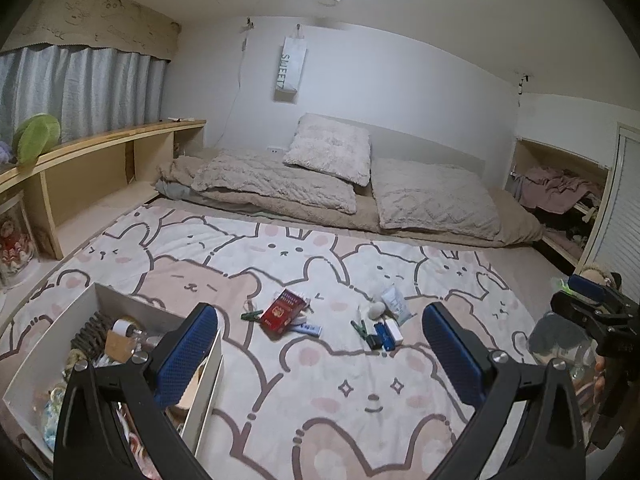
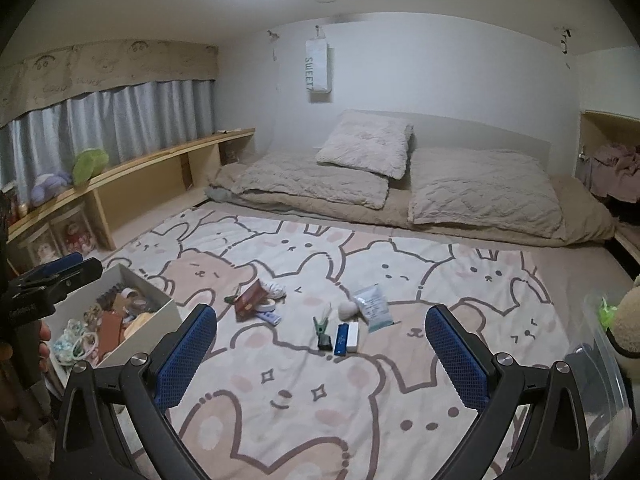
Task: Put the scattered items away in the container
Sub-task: 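Move both tools toward the red cigarette box and small items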
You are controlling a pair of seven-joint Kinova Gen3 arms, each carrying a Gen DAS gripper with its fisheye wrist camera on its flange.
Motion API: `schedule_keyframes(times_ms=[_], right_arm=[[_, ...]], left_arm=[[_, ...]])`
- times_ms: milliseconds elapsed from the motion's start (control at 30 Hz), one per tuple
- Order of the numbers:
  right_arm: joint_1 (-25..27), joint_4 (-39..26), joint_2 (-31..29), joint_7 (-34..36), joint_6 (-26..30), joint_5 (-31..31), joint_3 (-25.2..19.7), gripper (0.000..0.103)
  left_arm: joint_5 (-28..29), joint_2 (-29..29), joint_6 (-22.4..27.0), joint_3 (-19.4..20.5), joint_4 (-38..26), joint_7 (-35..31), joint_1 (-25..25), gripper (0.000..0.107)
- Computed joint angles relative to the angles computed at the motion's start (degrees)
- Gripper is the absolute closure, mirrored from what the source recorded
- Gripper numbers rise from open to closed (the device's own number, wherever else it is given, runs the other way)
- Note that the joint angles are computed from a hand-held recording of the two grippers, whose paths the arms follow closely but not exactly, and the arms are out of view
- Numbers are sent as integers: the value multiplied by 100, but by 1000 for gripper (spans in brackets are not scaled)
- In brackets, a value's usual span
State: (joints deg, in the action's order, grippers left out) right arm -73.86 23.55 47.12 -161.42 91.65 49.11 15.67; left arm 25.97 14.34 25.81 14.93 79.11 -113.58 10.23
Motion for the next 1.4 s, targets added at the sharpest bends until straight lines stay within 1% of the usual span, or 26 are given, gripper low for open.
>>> schedule_keyframes(times_ms=[133,233,400,533,667,800,900,1033,1100,1200,1400], right_arm=[[17,577,-255,-278,-268,119,-21,0],[47,1144,-491,-640,-575,256,-114,0],[182,1788,-708,-1207,-913,444,-328,0],[380,2237,-847,-1601,-1150,432,-556,0],[563,2514,-871,-1816,-1290,373,-703,0],[738,2752,-856,-2011,-1510,287,-811,0],[874,2939,-843,-2163,-1717,194,-865,0],[1033,3182,-798,-2434,-2018,63,-910,0],[1112,3304,-797,-2530,-2176,-15,-942,0],[1302,3353,-729,-2460,-2350,-272,-1035,0],[1499,3415,-590,-2307,-2590,-657,-1046,0]], left_arm=[[-112,191,-15,-2,-254,58,94,4],[-111,344,-27,51,-406,61,103,4],[-271,542,-382,123,-390,16,206,4],[-537,806,-401,89,-539,185,356,4],[-386,1102,-600,532,-538,-109,94,4],[-336,1370,-652,721,-609,-286,22,4],[-457,1544,-660,619,-691,-257,155,4],[-860,1740,-598,137,-863,84,579,4],[-1025,1837,-647,-18,-906,277,708,4],[-1152,2038,-696,-18,-1009,459,706,4],[-1442,2531,-330,-255,-1591,932,922,4]])
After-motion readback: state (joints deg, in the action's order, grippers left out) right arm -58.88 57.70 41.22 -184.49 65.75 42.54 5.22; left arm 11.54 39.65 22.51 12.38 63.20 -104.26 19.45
